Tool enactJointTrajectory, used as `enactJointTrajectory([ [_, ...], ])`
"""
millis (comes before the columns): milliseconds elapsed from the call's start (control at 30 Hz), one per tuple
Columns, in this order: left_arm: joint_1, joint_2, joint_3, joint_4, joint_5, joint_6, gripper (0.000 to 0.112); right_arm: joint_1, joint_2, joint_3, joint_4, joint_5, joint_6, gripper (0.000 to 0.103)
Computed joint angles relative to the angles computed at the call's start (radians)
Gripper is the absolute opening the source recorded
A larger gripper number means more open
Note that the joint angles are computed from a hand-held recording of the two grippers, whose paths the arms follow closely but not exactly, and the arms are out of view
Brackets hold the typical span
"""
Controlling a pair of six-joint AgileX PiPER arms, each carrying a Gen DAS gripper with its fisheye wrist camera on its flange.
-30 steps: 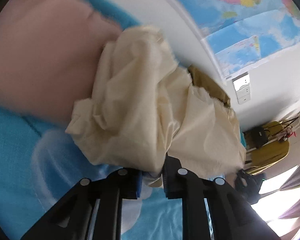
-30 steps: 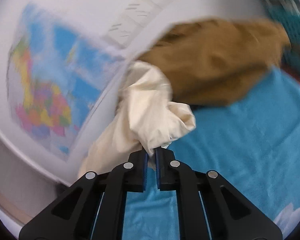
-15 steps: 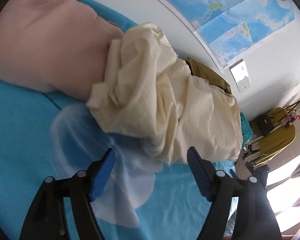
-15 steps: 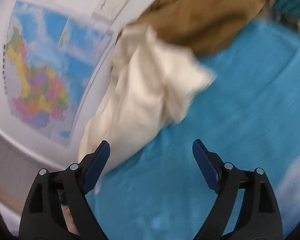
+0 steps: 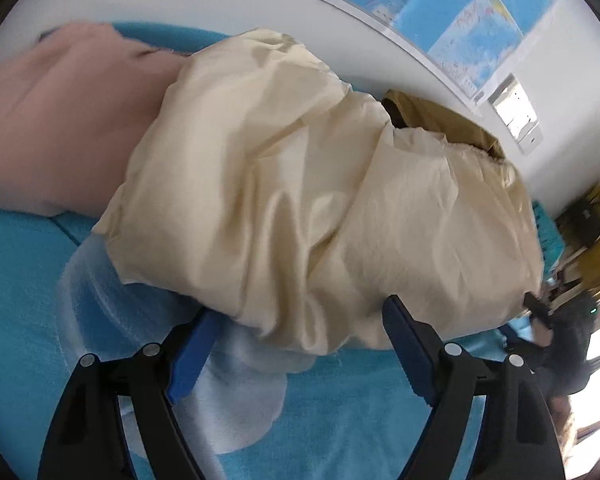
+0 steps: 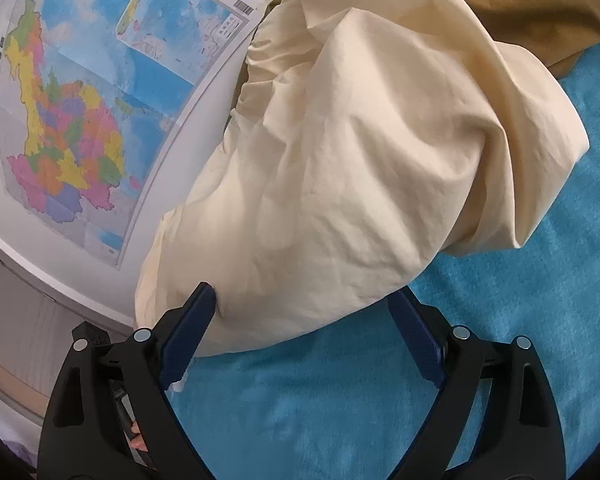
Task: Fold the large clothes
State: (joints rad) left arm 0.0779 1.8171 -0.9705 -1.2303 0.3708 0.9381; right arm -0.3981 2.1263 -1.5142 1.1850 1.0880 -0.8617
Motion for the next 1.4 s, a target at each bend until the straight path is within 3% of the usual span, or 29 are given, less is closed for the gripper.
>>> enactJointTrajectory([
  [167,-0.051,-0.021,0.016,0.034,-0.065,-0.020,0.080,0.009,0.008,-0.013,0.003,-0.017,0.016,0.087],
  [600,-0.068,-0.050,0.024,0.084,-0.054,-0.094,0.080,0.037,0.028,-0.063,-0.018,-0.068,0.068,0.090],
  [700,-0.036,-0.064,0.034,0.041,0.023,-0.040,0.081,0.057,0.038,-0.091,-0.045,-0.086,0.100,0.092],
  [767,0.010,-0.052,0.029,0.002,0.119,0.008,0.082,0.066,0.043,-0.101,-0.049,-0.093,0.108,0.094],
  [867,0.096,0.009,-0.002,-0.077,0.327,0.066,0.082,0.068,0.049,-0.110,-0.050,-0.091,0.108,0.096],
  [900,0.104,0.017,-0.006,-0.084,0.346,0.070,0.082,0.067,0.051,-0.112,-0.048,-0.087,0.104,0.096],
  [1033,0.085,0.072,-0.048,-0.075,0.328,0.004,0.084,0.060,0.054,-0.115,-0.045,-0.073,0.101,0.095],
  [1233,0.104,0.125,-0.086,-0.225,0.305,0.042,0.088,0.059,0.059,-0.125,-0.046,-0.064,0.103,0.096],
  [1400,0.084,0.162,-0.164,-0.211,0.280,-0.001,0.093,0.069,0.078,-0.156,-0.039,-0.072,0.130,0.097],
])
